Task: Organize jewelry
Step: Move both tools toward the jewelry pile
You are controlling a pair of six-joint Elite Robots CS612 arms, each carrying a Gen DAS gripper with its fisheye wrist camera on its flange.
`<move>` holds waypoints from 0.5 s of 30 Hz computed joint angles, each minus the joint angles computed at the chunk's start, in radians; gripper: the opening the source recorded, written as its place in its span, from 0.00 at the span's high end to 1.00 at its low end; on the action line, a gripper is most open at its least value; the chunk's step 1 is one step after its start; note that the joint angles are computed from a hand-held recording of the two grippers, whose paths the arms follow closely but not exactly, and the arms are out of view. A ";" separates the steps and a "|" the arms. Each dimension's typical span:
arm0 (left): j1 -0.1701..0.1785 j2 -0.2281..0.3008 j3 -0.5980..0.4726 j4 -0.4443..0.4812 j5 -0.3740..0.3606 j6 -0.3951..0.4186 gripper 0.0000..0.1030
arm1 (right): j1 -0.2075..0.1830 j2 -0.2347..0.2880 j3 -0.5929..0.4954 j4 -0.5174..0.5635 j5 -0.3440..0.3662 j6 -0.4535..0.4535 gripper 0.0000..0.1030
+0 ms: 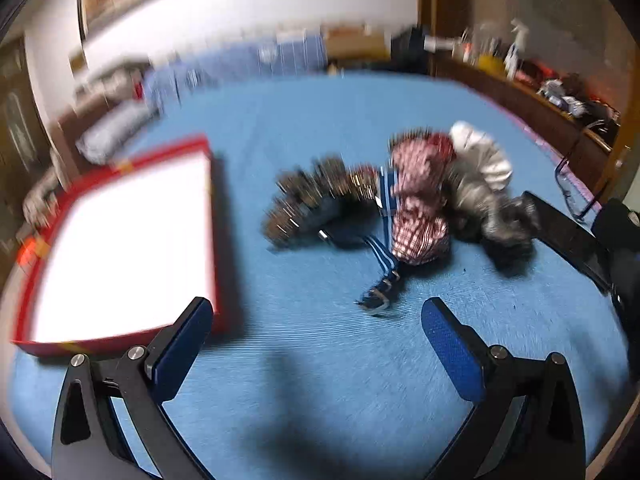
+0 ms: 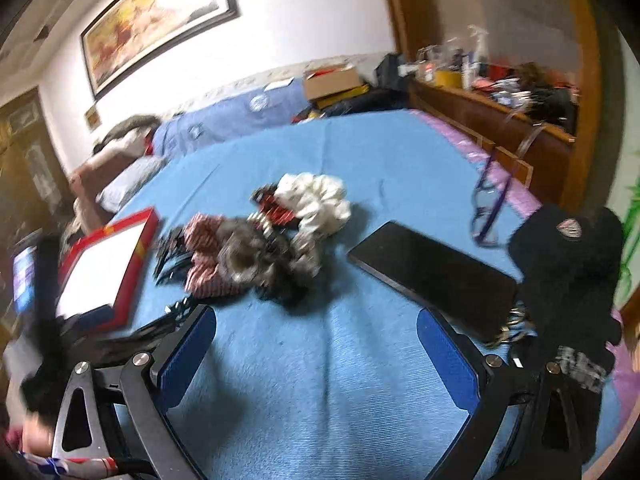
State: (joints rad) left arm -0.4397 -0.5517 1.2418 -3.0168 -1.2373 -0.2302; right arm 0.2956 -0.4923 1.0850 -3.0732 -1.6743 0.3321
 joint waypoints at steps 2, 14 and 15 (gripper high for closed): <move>-0.001 -0.021 0.049 -0.089 0.012 0.017 0.00 | -0.007 -0.005 0.015 -0.029 0.019 0.051 0.00; 0.007 -0.064 0.133 -0.214 0.017 0.014 0.00 | 0.006 -0.017 0.021 0.005 0.041 0.059 0.00; 0.007 -0.065 0.134 -0.211 0.018 0.013 0.00 | 0.009 -0.018 0.021 0.004 0.034 0.049 0.00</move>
State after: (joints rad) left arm -0.4323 -0.6169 1.3756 -3.2281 -1.2190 -0.2177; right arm 0.3043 -0.5105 1.1065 -3.0692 -1.6400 0.3807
